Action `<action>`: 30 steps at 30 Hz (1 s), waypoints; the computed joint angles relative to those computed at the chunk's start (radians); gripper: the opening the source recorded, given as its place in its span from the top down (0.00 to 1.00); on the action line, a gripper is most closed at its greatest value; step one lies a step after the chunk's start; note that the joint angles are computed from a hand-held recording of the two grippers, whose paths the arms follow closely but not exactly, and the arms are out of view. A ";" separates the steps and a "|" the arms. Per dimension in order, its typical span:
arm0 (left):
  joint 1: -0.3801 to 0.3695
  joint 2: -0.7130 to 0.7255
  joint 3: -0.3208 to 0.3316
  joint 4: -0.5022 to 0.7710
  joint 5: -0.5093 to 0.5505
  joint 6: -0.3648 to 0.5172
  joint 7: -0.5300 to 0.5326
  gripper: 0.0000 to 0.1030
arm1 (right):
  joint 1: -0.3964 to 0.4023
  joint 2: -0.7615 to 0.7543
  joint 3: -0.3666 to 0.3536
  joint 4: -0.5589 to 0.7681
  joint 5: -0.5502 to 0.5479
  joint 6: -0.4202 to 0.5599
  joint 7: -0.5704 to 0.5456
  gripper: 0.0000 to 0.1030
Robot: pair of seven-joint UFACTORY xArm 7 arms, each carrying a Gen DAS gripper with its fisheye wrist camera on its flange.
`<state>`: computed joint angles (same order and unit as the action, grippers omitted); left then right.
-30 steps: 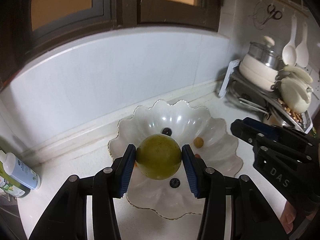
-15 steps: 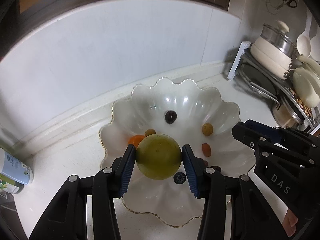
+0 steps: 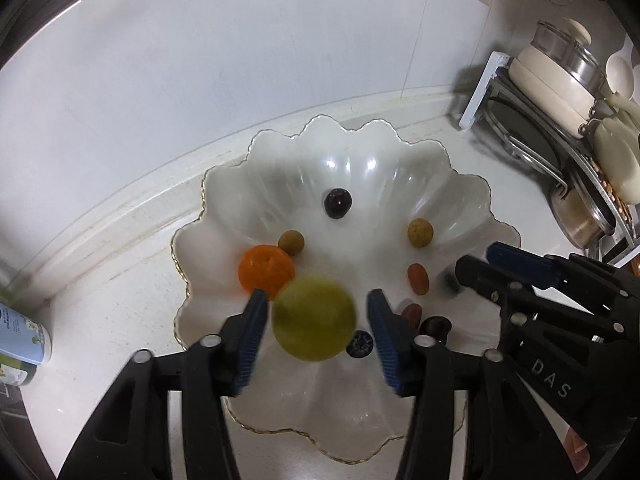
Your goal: Organize fruits
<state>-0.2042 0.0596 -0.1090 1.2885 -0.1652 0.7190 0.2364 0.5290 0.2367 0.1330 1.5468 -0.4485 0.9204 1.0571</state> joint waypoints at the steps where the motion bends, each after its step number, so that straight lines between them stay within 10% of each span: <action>1: -0.001 -0.007 0.001 -0.010 0.011 -0.020 -0.008 0.39 | 0.001 0.001 -0.001 0.001 -0.003 0.005 0.005 0.62; 16: 0.025 -0.242 0.012 -0.257 0.210 -0.276 -0.111 0.29 | 0.052 -0.131 0.046 -0.102 -0.209 0.077 0.228 0.60; 30: -0.012 -0.653 0.074 -0.538 0.059 -0.319 -0.021 0.23 | 0.098 -0.324 0.233 -0.204 -0.449 0.283 0.469 0.42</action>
